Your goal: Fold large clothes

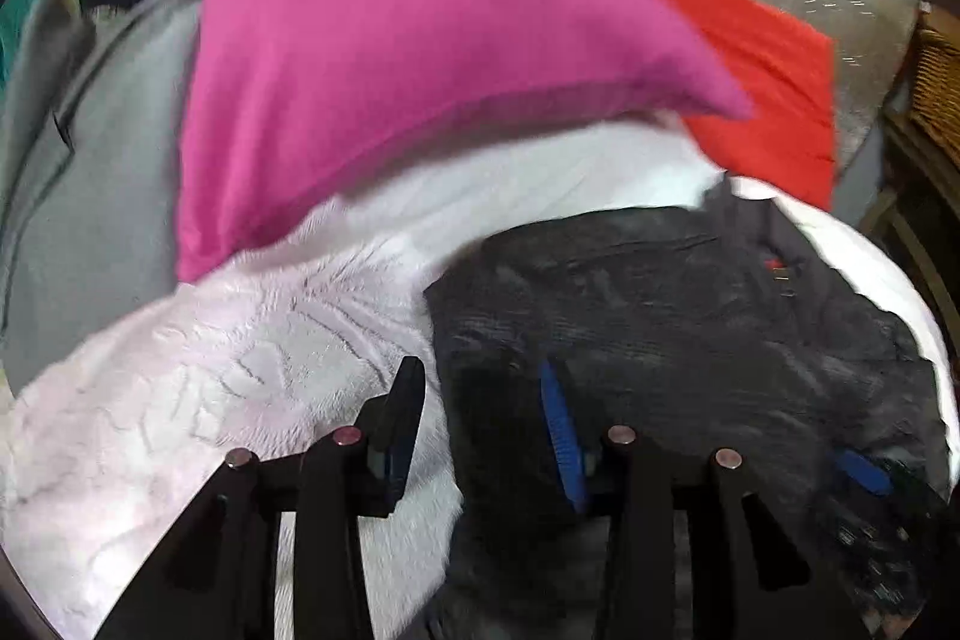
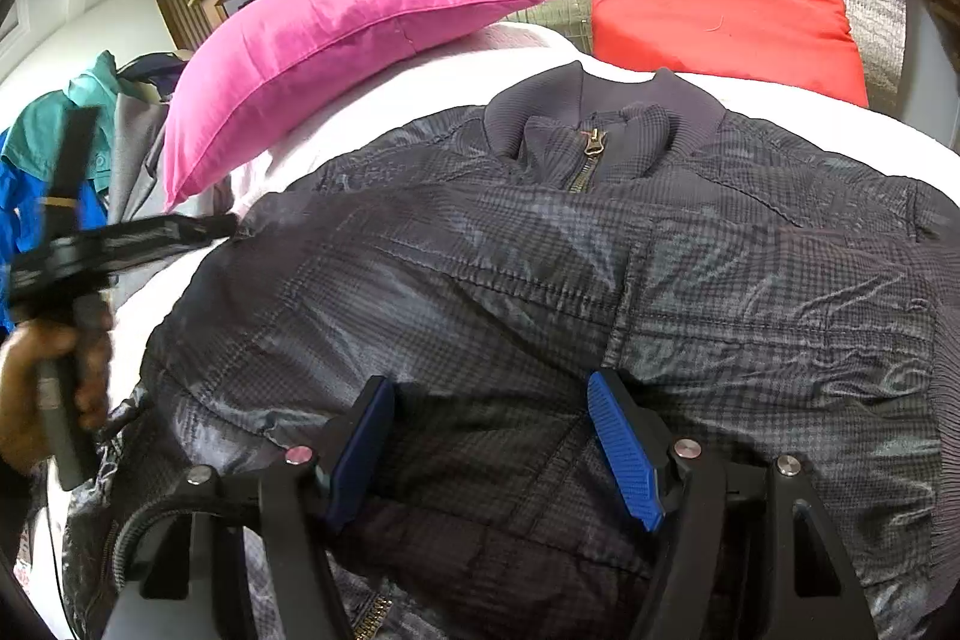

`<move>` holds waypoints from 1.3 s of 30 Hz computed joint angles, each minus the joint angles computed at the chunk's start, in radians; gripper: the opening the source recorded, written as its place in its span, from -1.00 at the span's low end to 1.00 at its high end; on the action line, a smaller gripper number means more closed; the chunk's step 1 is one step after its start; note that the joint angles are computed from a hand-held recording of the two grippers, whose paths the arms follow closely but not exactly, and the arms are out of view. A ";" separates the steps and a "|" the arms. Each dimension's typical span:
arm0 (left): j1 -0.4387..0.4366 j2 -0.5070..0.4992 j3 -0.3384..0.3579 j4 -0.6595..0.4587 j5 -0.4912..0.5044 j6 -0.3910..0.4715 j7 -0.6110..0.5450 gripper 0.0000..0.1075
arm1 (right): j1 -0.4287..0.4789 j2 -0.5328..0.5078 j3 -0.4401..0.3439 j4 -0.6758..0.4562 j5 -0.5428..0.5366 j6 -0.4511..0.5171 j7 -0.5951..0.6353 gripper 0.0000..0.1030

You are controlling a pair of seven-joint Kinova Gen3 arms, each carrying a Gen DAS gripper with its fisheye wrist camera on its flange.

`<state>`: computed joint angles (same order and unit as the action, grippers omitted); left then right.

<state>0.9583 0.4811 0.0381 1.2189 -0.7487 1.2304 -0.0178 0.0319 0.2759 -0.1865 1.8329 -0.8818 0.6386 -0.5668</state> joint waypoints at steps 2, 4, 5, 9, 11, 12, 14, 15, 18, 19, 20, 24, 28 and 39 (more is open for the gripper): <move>0.036 0.032 0.003 -0.048 -0.035 0.021 -0.013 -0.13 | -0.008 -0.001 0.003 -0.002 0.011 -0.004 -0.011 0.40; 0.056 0.060 0.002 -0.082 -0.020 0.049 -0.040 -0.03 | -0.014 -0.003 0.002 -0.003 0.026 -0.012 -0.024 0.40; 0.045 0.080 0.015 -0.100 0.012 0.074 -0.070 -0.03 | -0.019 -0.006 0.000 -0.005 0.045 -0.018 -0.042 0.40; 0.033 0.136 -0.016 -0.136 0.097 0.107 -0.074 0.19 | -0.076 -0.031 0.066 -0.053 0.143 0.059 -0.164 0.39; 0.038 0.116 -0.022 -0.143 0.112 0.106 -0.061 0.11 | -0.011 -0.067 0.057 -0.066 0.111 0.124 -0.176 0.39; 0.048 0.104 -0.028 -0.135 0.102 0.098 -0.053 0.11 | 0.013 -0.083 0.064 -0.060 0.090 0.133 -0.159 0.39; 0.082 0.086 -0.042 -0.108 0.055 0.088 -0.019 0.11 | 0.060 -0.098 0.094 -0.062 0.070 0.162 -0.157 0.44; 0.097 0.082 -0.045 -0.102 0.033 0.092 -0.008 0.11 | 0.065 -0.099 0.116 -0.063 0.080 0.160 -0.173 0.46; 0.090 0.112 -0.023 -0.132 0.036 0.131 -0.058 0.11 | 0.073 -0.074 0.158 -0.066 0.137 0.125 -0.260 0.46; 0.062 0.130 -0.003 -0.143 0.068 0.141 -0.080 0.16 | 0.093 -0.043 0.154 -0.075 0.156 0.133 -0.273 0.46; 0.050 0.137 -0.001 -0.143 0.088 0.135 -0.086 0.19 | 0.110 -0.028 0.131 -0.073 0.167 0.125 -0.271 0.46; 0.048 0.126 -0.024 -0.121 0.114 0.109 -0.057 0.31 | 0.041 -0.063 0.123 -0.009 0.259 -0.003 -0.270 0.49; 0.065 0.085 -0.021 -0.096 0.095 0.100 -0.018 0.25 | 0.037 -0.081 0.122 -0.029 0.298 0.035 -0.328 0.52; 0.085 0.122 -0.013 -0.087 0.066 0.122 -0.008 0.35 | 0.076 -0.085 0.135 0.008 0.284 -0.019 -0.293 0.53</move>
<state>1.0431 0.6032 0.0254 1.1320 -0.6828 1.3524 -0.0258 0.1075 0.1910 -0.0518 1.8409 -0.5977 0.6192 -0.8597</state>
